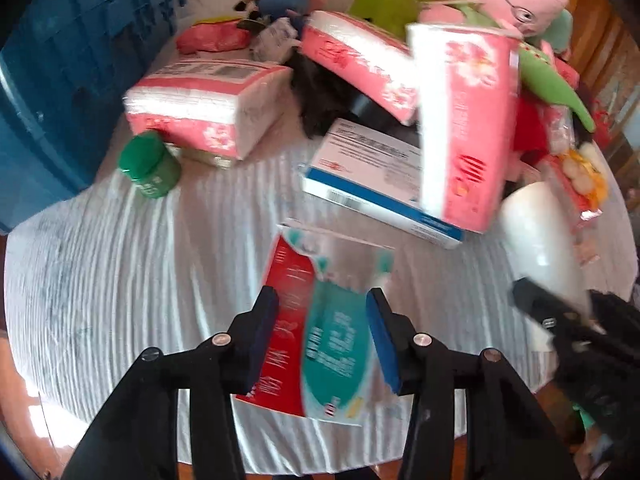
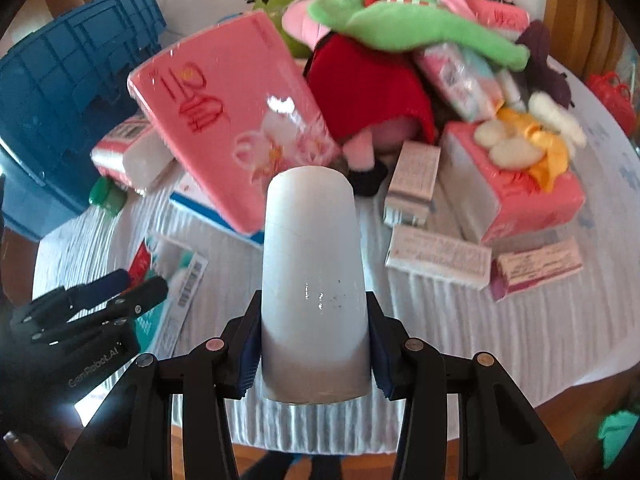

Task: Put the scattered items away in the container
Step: 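Carry the paper roll and medicine box with both grippers over the blue crate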

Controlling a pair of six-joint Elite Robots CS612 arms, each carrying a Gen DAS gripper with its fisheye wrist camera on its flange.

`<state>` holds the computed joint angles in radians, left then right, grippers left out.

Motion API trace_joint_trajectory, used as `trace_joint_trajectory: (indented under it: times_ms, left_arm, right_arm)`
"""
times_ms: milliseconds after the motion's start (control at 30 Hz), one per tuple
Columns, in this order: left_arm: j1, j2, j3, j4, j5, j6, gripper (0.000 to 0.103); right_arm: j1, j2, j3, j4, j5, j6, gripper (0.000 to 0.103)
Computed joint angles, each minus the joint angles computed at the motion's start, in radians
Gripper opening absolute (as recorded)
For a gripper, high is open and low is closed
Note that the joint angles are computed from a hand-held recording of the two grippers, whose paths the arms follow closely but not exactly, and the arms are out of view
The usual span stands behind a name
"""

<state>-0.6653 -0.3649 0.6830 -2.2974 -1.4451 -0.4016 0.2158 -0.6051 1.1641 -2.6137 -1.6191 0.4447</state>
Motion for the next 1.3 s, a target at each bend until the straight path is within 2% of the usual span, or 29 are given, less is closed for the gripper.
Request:
trace_joint_trajectory:
  times_ms: [33, 100, 200, 267, 333, 400, 500, 600, 733, 767, 1133, 1233, 1300]
  left_arm:
    - [-0.004, 0.003, -0.007, 0.013, 0.012, 0.017, 0.070]
    - [-0.012, 0.017, -0.023, 0.032, 0.050, 0.048, 0.085]
    - [-0.023, 0.046, -0.063, 0.080, 0.138, 0.061, 0.090]
    - [-0.013, 0.049, -0.061, 0.060, 0.094, 0.032, 0.090]
    - [0.005, 0.053, -0.064, 0.048, 0.023, -0.010, 0.096]
    - [0.009, 0.056, -0.065, 0.042, 0.028, -0.004, 0.103]
    - [0.011, 0.053, -0.052, 0.011, 0.030, 0.009, 0.102]
    - [0.008, 0.035, -0.017, -0.032, 0.040, 0.010, 0.072]
    - [0.002, 0.028, -0.015, -0.010, 0.060, -0.009, 0.071]
    - [-0.001, 0.024, -0.009, -0.013, 0.071, -0.008, 0.071]
    - [-0.023, -0.055, 0.072, -0.152, 0.170, 0.007, 0.071]
    - [-0.022, -0.059, 0.062, -0.206, 0.210, 0.023, 0.071]
    - [-0.025, -0.084, 0.081, -0.251, 0.249, 0.030, 0.071]
  right_arm:
    - [0.001, 0.004, -0.004, 0.002, 0.003, -0.002, 0.045]
    - [0.001, 0.003, 0.002, 0.003, 0.006, -0.009, 0.045]
    - [0.002, 0.010, -0.002, 0.018, 0.005, -0.009, 0.045]
    - [0.002, 0.016, -0.009, 0.030, 0.008, -0.007, 0.045]
    - [0.002, 0.020, -0.012, 0.037, 0.008, -0.005, 0.045]
    - [0.005, 0.027, -0.020, 0.040, 0.011, -0.003, 0.045]
    - [0.007, 0.034, -0.028, 0.036, 0.008, -0.018, 0.045]
    - [0.011, 0.042, -0.042, 0.041, -0.003, -0.035, 0.045]
    - [0.016, 0.045, -0.050, 0.044, -0.017, -0.038, 0.045]
    - [0.023, 0.064, -0.077, 0.051, -0.026, -0.033, 0.045]
    - [0.035, 0.026, -0.058, -0.038, -0.059, -0.059, 0.045]
    - [0.038, 0.010, -0.060, -0.084, -0.068, -0.082, 0.045]
    - [0.042, 0.002, -0.074, -0.117, -0.075, -0.110, 0.045]
